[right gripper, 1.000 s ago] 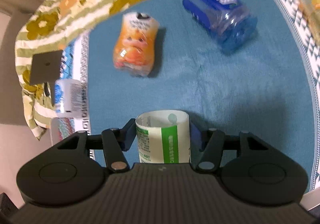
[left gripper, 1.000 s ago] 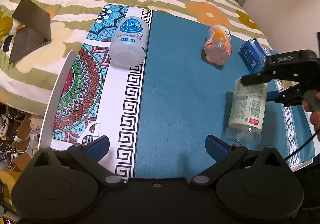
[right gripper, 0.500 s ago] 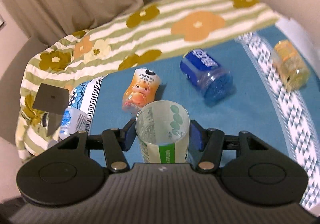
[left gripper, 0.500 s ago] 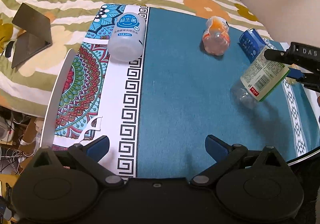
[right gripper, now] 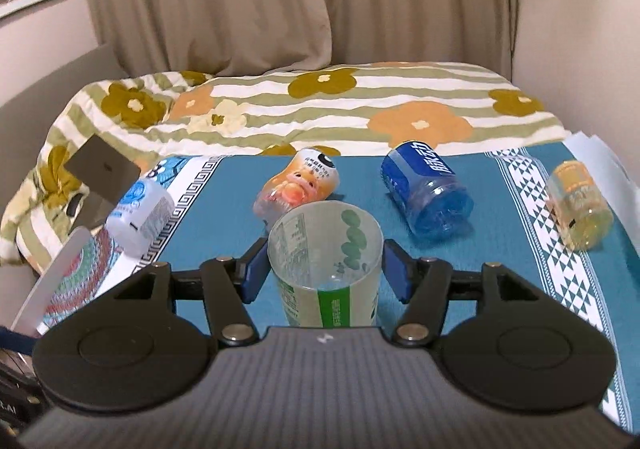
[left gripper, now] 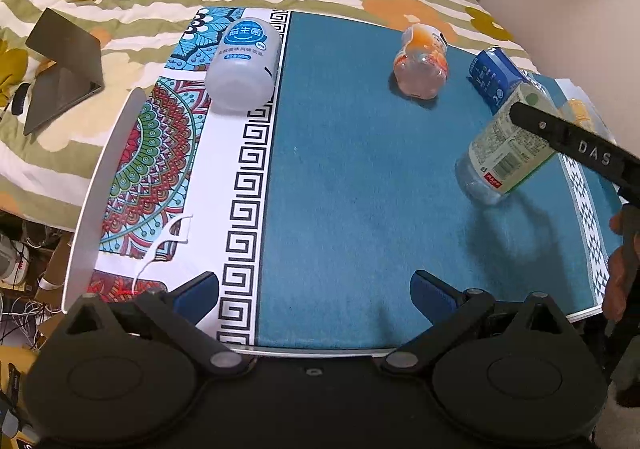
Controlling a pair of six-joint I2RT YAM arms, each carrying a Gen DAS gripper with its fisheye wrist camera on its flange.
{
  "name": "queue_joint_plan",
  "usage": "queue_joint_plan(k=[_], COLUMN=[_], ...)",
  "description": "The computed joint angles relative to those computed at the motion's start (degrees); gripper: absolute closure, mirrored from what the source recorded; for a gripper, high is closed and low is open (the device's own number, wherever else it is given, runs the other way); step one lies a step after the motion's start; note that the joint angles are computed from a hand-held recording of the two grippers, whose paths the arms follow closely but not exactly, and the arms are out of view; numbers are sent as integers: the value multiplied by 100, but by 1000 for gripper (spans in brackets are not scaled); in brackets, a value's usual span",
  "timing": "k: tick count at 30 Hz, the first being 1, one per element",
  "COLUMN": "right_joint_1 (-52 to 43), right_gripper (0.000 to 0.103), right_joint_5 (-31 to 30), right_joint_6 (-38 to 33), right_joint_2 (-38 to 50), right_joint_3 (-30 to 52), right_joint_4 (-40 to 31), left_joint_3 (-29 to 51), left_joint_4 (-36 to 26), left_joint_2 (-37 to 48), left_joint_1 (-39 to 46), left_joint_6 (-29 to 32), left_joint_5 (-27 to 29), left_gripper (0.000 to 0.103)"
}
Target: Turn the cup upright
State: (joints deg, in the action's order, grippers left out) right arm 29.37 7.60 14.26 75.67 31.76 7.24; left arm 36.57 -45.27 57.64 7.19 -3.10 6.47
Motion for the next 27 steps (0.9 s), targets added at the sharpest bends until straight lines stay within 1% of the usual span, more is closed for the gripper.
queue_joint_plan(k=[3, 11, 13, 16, 18, 23, 27], right_joint_1=[102, 124, 121, 200, 216, 97, -43], right_gripper=[25, 24, 20, 1, 0, 0, 0], right_joint_5=[90, 61, 51, 180, 200, 57, -135], right_joint_6=[-6, 21, 30, 54, 74, 157, 132], right_joint_2=[-50, -45, -46, -77, -100, -79, -493], right_joint_3=[-131, -160, -140, -145, -144, 153, 323], right_joint_4=[92, 113, 71, 31, -1, -587, -1306], left_joint_3=[-37, -62, -66, -75, -62, 116, 323], left_joint_4=[-22, -136, -139, -138, -158, -314, -450], left_joint_2=[-71, -227, -244, -257, -266, -307, -418], left_joint_1=[-70, -110, -97, -76, -102, -331, -587], left_joint_6=[-91, -234, -240, -262, -303, -444, -631], left_joint_5=[-7, -88, -101, -106, -136, -298, -427], left_gripper=[0, 0, 0, 0, 0, 0, 0])
